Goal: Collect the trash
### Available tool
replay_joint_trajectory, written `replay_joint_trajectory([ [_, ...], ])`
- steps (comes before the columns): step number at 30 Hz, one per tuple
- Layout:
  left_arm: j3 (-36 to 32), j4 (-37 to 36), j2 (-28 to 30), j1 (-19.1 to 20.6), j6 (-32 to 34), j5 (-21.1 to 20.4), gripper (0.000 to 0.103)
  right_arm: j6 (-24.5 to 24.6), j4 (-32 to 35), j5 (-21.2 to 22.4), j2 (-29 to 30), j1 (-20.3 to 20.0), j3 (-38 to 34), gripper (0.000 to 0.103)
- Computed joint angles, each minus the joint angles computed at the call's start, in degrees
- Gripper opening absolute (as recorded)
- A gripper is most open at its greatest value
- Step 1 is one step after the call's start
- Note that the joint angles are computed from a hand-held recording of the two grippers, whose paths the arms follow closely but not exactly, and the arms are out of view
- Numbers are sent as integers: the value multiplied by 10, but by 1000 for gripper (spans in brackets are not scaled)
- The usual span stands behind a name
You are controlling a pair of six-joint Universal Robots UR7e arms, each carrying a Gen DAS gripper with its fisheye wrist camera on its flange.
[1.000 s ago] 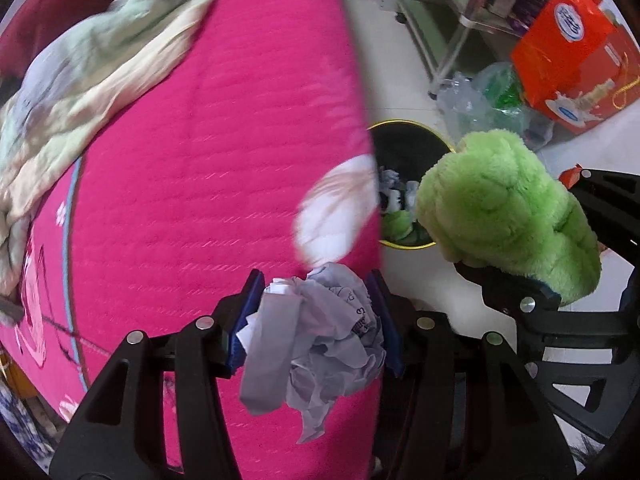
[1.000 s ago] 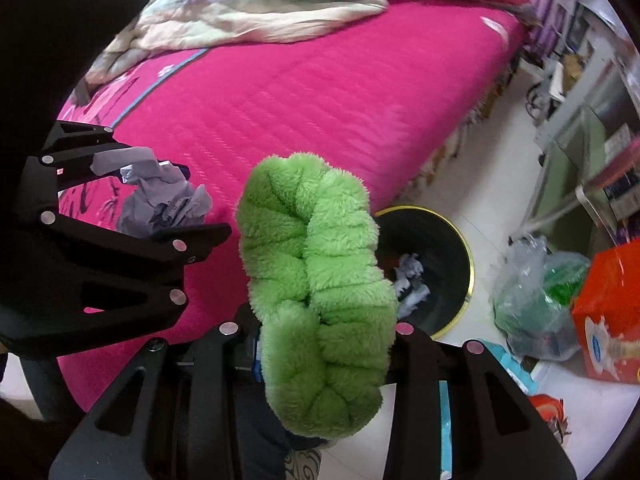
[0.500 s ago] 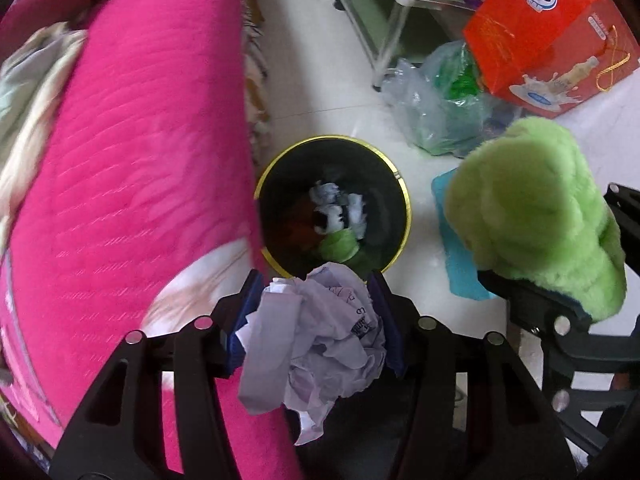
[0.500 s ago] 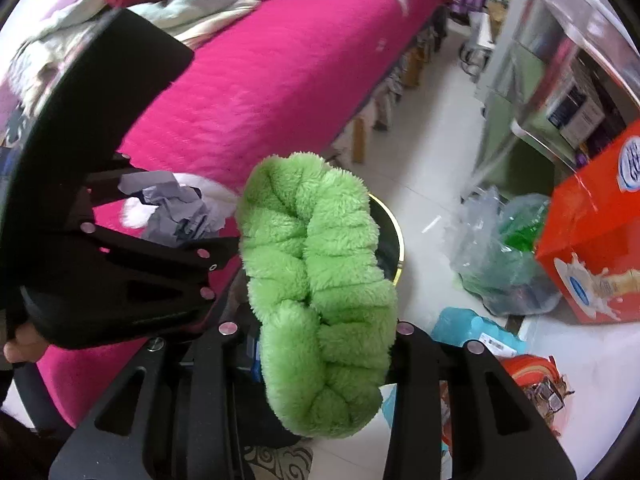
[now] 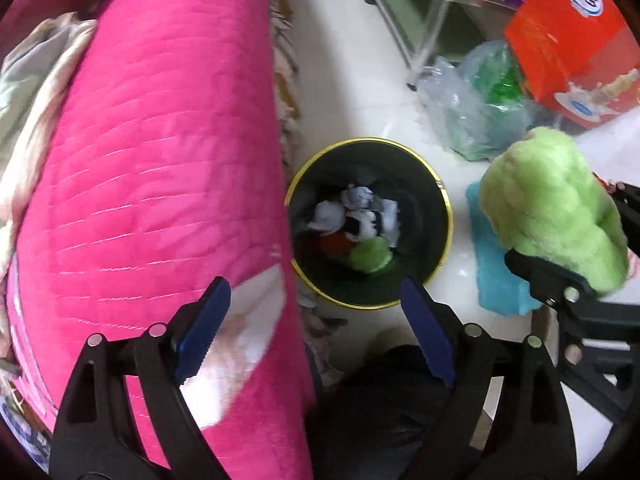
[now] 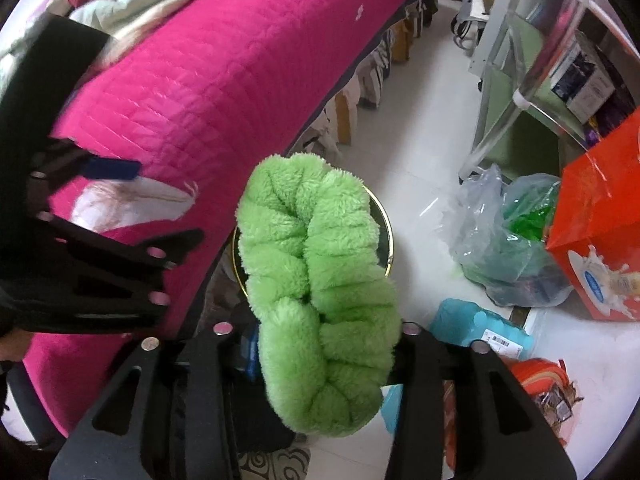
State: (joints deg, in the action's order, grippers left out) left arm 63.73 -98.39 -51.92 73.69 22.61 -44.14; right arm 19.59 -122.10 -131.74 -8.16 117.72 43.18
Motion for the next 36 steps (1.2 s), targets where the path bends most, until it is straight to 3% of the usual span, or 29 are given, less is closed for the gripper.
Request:
replay_joint_trajectory([
  [3,6,-14,-9,2,5,-1,86,-2,17,-10,18,-4,-28,58],
  [5,22,-41,-20,1,19,9,87,-3,21,-33,29,-2,-42,77],
  [8,29,-44,-29,3,22,7,91,-2,38,-55,39,1,-57,89],
  [11,37,-43,-37,3,17,-5,92,-4,46,-61,40,2,-55,94],
  [15,66,-59,-52,-1,27,-5,92,-23,22,-92,33,10,-26,94],
  [18,77,-59,-57,-2,28,-12,93,10,110,-117,44,15,-58,94],
  [26,76,-29,-66,1,10,-43,93,9,98,-110,10,19,-2,94],
  [36,121,-55,-84,-8,27,-27,93,-3,117,-100,-8,23,10,94],
])
